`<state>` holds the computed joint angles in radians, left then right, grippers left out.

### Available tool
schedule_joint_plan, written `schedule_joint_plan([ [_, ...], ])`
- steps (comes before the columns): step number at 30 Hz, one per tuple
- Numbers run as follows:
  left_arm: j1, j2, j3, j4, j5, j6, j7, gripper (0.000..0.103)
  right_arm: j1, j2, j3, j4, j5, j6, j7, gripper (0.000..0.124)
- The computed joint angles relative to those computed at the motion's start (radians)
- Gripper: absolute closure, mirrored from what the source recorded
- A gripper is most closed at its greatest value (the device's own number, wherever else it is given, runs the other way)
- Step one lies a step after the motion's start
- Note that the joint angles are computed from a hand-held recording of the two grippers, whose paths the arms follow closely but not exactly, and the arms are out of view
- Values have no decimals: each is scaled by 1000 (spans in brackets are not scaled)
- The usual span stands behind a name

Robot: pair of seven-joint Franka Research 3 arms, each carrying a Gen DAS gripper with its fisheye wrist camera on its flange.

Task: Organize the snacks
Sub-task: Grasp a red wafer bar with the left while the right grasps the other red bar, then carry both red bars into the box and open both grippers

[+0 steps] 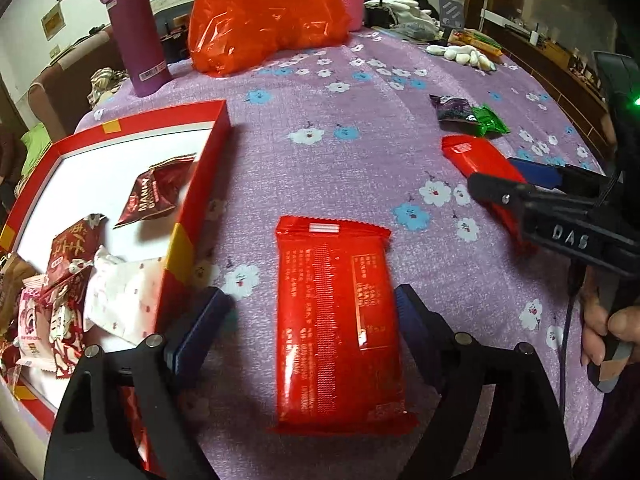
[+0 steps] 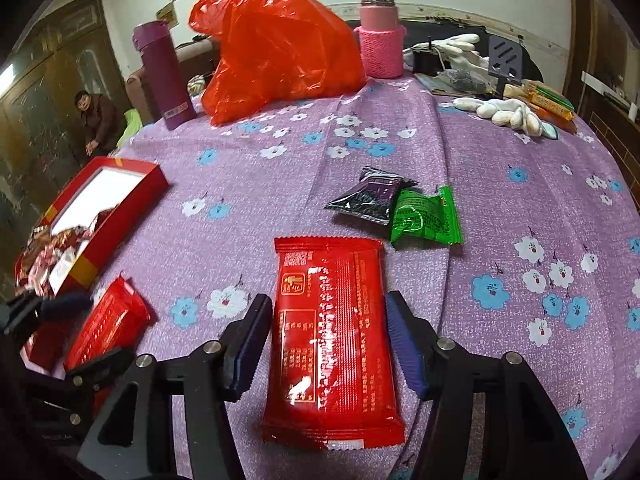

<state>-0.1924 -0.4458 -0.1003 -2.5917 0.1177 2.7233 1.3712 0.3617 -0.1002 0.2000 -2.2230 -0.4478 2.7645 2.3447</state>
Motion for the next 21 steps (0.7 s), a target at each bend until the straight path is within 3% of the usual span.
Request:
schedule_joint_plan([
  [3, -30, 3, 29, -6, -32, 26, 48, 26, 3, 6, 14, 22, -55, -61, 17, 62],
  [5, -51, -4, 44, -9, -54, 36, 89, 53, 13, 5, 13, 30, -62, -84, 21, 72],
  [6, -56, -6, 46, -9, -60, 37, 104, 56, 18, 3, 12, 32, -56, -95, 21, 72],
  [9, -67, -7, 59, -14, -87, 51, 139, 58, 21, -3, 17, 31, -89, -116, 76, 73],
  [12, -106, -19, 102, -22, -164, 54, 185, 59, 26, -22, 5, 8, -32, -87, 74, 73],
  [15, -132, -38, 120, -32, -215, 58, 241, 59, 35, -46, -17, -37, 117, -7, -1, 73],
  [17, -137, -54, 122, -38, -236, 67, 260, 59, 62, -60, -41, -68, 283, 64, -113, 73],
  [21, -140, -117, 135, -61, -257, 105, 284, 59, 110, -65, -53, -72, 525, 115, -300, 73],
])
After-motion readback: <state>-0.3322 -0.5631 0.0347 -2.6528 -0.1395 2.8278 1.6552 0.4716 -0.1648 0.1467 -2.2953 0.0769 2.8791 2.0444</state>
